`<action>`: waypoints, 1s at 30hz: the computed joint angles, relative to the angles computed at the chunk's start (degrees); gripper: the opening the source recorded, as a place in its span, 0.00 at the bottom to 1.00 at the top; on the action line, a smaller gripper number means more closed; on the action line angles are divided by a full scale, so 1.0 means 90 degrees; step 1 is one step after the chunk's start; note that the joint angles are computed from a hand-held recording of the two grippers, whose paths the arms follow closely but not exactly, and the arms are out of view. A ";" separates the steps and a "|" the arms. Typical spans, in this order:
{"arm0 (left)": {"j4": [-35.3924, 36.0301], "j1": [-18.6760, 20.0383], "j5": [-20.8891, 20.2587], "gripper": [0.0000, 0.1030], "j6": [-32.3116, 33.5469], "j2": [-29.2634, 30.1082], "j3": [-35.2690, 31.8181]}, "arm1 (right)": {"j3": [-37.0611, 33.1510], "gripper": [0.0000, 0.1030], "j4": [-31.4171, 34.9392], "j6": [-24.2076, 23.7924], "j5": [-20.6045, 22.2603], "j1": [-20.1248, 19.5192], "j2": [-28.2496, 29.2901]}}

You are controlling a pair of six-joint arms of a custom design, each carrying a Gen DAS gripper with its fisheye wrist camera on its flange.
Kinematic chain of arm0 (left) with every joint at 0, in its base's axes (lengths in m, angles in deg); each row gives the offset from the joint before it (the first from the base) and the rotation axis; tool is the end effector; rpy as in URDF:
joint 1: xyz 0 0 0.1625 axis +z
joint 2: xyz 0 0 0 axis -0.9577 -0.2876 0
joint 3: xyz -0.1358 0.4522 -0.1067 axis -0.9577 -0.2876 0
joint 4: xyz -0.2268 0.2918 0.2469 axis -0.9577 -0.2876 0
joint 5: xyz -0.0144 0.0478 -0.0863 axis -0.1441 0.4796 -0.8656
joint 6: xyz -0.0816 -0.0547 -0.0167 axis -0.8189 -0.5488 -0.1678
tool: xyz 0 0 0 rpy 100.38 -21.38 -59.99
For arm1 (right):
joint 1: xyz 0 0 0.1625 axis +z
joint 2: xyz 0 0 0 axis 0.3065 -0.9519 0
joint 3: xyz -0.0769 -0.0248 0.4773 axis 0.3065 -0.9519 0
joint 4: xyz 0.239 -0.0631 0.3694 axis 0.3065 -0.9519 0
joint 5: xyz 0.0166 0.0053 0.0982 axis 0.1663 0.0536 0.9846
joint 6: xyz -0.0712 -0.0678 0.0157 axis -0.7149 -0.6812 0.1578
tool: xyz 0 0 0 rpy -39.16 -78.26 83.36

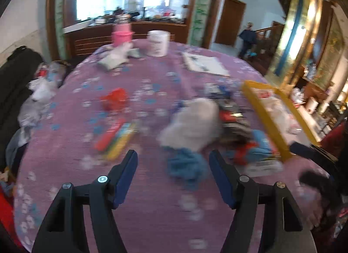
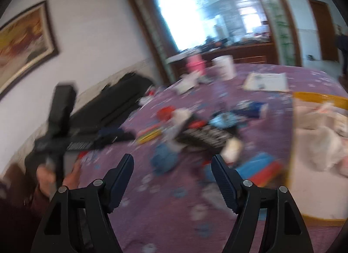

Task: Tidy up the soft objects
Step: 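Move both grippers back toward the remaining items on the table, then grasp the striped sponge pack with left gripper while right grasps blue cloth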

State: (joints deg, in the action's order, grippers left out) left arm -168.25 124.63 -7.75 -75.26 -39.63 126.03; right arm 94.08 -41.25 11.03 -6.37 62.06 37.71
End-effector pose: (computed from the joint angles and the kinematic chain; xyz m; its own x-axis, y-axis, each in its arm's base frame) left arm -0.3323 -0.7706 0.0477 -0.7573 -0.2804 -0.5898 0.2867 0.6687 -0.6860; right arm 0.0084 -0.8993 0.3234 -0.5244 -0.8510 0.0274 -0.7991 0.4809 -0.3607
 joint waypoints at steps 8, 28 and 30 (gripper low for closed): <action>0.1089 0.0541 0.0607 0.81 -0.0327 -0.0269 -0.0208 | 0.0228 0.79 -0.0050 -0.0012 -0.0507 0.0057 0.0183; 0.1269 0.1010 -0.0222 0.38 -0.0513 -0.0029 -0.0576 | 0.0175 0.80 0.0128 0.0122 -0.1433 0.0436 0.0284; 0.1055 0.1029 -0.0233 0.37 -0.0486 -0.0047 -0.0527 | 0.0257 0.80 -0.0174 0.0160 -0.1832 0.0594 0.0359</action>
